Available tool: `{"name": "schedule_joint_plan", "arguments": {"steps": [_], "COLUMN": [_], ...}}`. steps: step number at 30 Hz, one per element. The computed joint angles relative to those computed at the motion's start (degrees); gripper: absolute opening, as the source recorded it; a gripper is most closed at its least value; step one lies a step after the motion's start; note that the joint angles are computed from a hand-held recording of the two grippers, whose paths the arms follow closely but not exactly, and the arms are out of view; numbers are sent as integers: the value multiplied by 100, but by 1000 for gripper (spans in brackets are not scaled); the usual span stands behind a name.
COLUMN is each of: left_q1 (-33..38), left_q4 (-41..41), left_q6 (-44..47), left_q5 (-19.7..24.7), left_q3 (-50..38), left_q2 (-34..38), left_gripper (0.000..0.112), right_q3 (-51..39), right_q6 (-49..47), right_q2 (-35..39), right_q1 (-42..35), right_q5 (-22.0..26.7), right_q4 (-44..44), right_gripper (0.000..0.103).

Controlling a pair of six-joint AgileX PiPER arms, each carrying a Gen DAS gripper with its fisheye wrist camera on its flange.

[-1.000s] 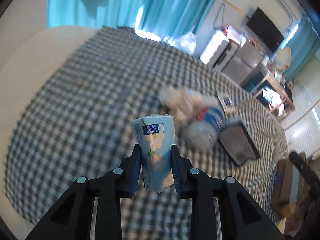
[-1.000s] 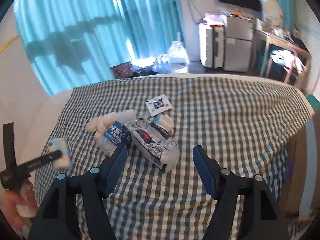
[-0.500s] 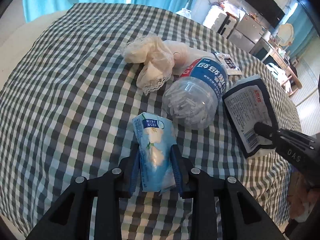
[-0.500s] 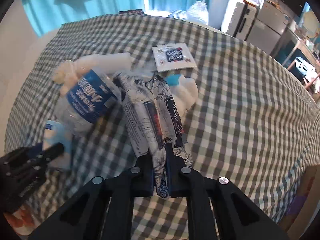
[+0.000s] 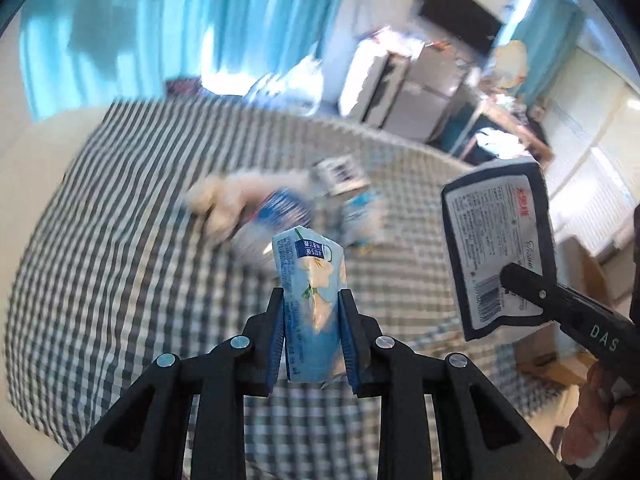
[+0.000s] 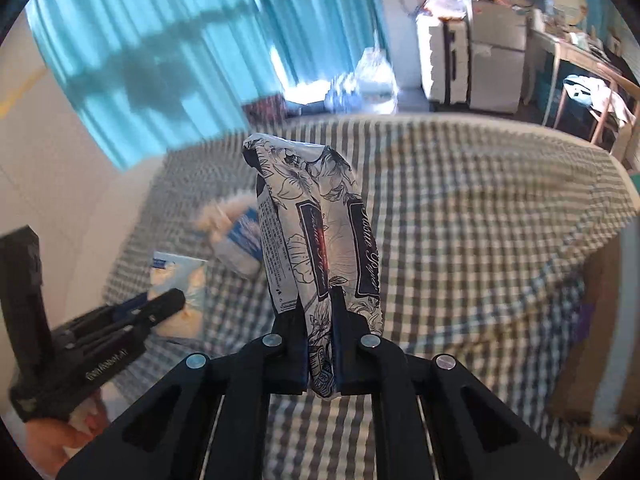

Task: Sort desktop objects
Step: 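Carry the floral pack and light blue tissue pack over the cardboard box with both tools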

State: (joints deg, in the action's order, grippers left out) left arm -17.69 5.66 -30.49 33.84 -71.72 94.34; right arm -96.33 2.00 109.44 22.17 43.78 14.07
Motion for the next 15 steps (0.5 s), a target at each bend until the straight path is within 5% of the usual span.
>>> {"name": "schedule_joint_plan", "arguments": {"steps": [8,15], "left_q1": [-1225,-2230], "left_q4": [650,556], "left_q6": [-630,-477], "left_q5": [965,1527], "left_q3": [-1490,-3421], "left_q2": [-55,907], "left_gripper": [25,25], "right_q3": [1064,1493], "right_q6": [-187,-827], "right_q2": [-1950,-2947], "right_q1": [-576,-1755], "right_q5": [136,476], "right_q4": [-159,84], "right_gripper": [8,8]}}
